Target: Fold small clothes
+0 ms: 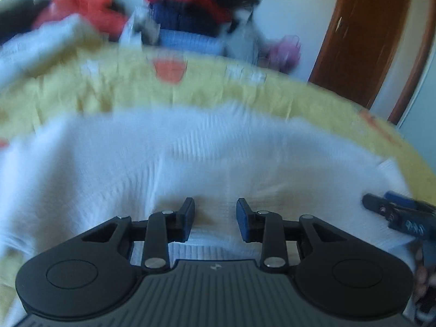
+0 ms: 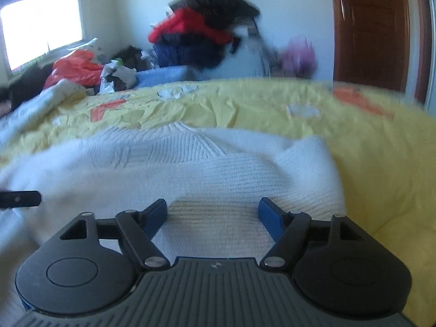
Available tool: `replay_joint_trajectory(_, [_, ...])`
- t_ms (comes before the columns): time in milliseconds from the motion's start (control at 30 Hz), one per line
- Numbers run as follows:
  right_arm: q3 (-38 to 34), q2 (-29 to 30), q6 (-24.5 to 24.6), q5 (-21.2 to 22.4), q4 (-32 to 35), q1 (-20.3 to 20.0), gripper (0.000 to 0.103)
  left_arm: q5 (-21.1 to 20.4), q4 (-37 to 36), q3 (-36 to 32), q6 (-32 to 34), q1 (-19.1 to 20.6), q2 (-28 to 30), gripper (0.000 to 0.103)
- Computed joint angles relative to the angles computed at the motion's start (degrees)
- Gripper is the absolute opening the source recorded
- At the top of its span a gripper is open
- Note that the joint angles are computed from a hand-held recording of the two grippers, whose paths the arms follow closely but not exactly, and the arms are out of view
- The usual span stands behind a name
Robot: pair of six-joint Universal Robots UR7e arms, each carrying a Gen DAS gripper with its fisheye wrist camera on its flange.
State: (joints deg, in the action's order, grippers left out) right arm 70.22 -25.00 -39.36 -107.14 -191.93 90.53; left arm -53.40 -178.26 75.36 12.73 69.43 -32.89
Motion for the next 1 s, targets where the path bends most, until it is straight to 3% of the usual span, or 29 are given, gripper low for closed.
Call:
replay_joint_trajectory(133, [0.7, 0.4, -3.0, -2.5, -0.4, 0.8, 0.090, -1.7, -7.1, 0.7, 7.6, 0.7, 1.5, 0.037])
replay_joint_trajectory(233, [-0.2, 0.9, -3.8, -3.2, 0.5, 1.0, 0.093, -1.7, -6.8, 2.9, 5.3, 0.3, -0.3, 0.038])
replay_joint_trajectory(300, [0.6, 0.3, -3.5, -2.7, 0.3, 0.9, 0.093, -3.0, -9.1, 8.8, 2.3, -0.2, -4.6, 0.039])
replay_joint_trajectory(367, [0.6, 0.4, -3.4, -2.7, 0.1, 0.9, 0.094, -4.7, -14.1, 16.5, 1.0, -0.2, -9.6, 0.054])
replay_joint_trajectory(433, [0.6, 0.4, -3.4, -2.7, 0.0, 1.0, 0.094, -3.9, -22.6, 23.7, 0.5, -0.3, -13.7, 0.082])
replay_joint_trajectory(467, [0.6, 0.4, -3.4, -2.7, 0.1, 0.9, 0.094, -2.8, -27.2, 27.1, -0.3, -0.2, -15.7, 0.084])
replay_joint_trajectory(567, [0.9, 0.1, -3.1, -2.1, 0.4, 0.7, 0.094, 0.5, -32.8, 34.2, -8.6, 1.4, -22.4, 0.084])
replay_joint_trajectory(667, [1.2, -0.1, -3.0, -2.0, 0.3, 0.7, 0.094, 4.5, -32.9, 37.3, -25.3, 4.8, -28.0, 0.084])
replay_joint_trajectory(800, [1.2, -0.1, -3.0, -2.0, 0.3, 0.7, 0.094, 4.3, -30.6, 37.1, -41.5, 9.8, -31.9, 0.084])
replay_joint_trajectory(867, [1.3, -0.2, -3.0, -2.0, 0.2, 0.7, 0.094, 2.3, -29.7, 35.7, -43.4, 11.3, -32.0, 0.083])
replay_joint_trajectory(967, [1.4, -0.2, -3.0, -2.0, 0.2, 0.7, 0.094, 3.9, -29.7, 33.1, -43.0, 11.9, -30.5, 0.083])
replay_joint_trajectory(1000, [1.4, -0.2, -3.1, -2.0, 0.2, 0.7, 0.094, 6.1, -29.1, 31.9, -41.7, 11.6, -29.8, 0.078])
